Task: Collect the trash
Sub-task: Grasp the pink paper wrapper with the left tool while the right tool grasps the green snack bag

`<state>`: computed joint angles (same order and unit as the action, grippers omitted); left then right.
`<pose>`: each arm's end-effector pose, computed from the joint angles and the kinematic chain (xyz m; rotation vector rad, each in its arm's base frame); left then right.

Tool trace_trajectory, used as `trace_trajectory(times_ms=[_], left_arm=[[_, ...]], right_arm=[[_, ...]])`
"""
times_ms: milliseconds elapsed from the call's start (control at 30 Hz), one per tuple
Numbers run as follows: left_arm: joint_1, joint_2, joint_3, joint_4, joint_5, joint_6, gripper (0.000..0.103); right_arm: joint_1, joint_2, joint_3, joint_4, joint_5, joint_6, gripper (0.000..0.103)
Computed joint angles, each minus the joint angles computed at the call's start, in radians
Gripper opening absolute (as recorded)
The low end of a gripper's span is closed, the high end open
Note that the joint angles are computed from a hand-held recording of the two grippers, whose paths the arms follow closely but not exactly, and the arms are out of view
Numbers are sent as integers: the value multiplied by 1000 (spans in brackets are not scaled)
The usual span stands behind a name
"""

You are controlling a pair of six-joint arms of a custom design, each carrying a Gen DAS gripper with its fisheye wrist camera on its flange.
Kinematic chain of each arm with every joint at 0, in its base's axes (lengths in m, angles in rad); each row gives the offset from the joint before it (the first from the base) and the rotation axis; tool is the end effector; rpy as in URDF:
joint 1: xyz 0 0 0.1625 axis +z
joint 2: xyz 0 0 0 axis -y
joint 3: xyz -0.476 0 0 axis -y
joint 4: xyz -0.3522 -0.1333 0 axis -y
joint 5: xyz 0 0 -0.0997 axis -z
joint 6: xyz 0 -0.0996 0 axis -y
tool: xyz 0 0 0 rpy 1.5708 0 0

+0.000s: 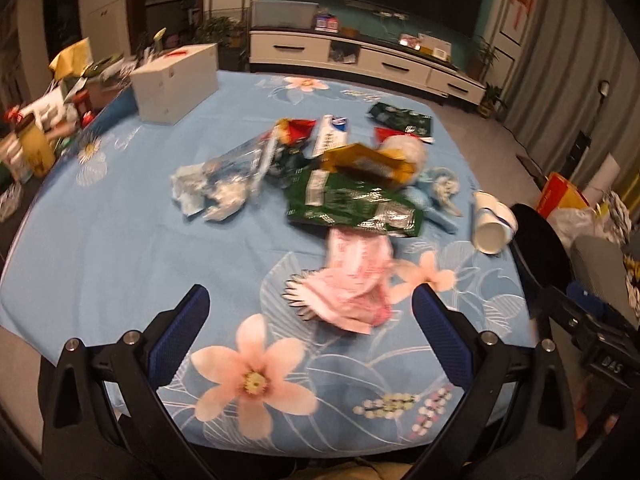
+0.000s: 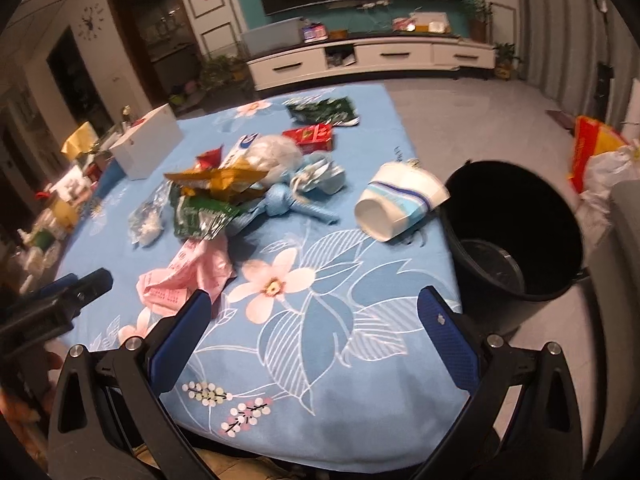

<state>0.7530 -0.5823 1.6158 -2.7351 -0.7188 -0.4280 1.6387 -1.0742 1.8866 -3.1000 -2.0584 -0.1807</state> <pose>-0.3576 -0.6205 0.0697 0.3968 2.3801 -0.7668 0.1273 -0.5947 0.3245 0.0782 -2.4904 0.8930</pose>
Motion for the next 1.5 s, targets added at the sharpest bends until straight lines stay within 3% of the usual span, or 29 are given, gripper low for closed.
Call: trace_trajectory(times_ms=[233,400,500,533,567,667,733,900,1033,1167,1333,1400,1467,1500], left_arm=[[69,25,-17,-9,-121,14,100],[91,82,-75,-64,-133,153,100],[113,113,-145,-5,-183,207,97],[120,121,-165,23,-203,205,82],[128,122,-177,44,-233,199,61],[149,120,-186,68,-322,178,36],[151,108,-165,49,-355,193,25],[136,46,-67,19,-396,259,22],[125,-28,22,10,-415,314,22],[112,-73,91,8,-378,351,22],[125,-103,122,11,-350,331,22],[129,-103,124,16,-356,321,23],[129,-106,133,11,-356,323,23],[128,-105,134,6,-356,322,23]], right_arm=[[-56,18,-21,79,133,21,100],[-66,40,-45,99,123,30,100],[-74,48,-59,116,121,40,100],[-76,51,-65,124,124,44,100],[-79,52,-71,134,133,49,100],[-94,57,-95,175,194,67,100],[-105,65,-121,215,261,83,100],[-113,108,-194,272,390,84,100],[-104,159,-266,317,414,73,100],[-98,200,-332,401,463,48,100],[-75,263,-412,532,469,37,100],[-55,292,-442,557,399,35,100],[-37,315,-460,560,332,31,90],[-34,318,-465,566,325,28,78]])
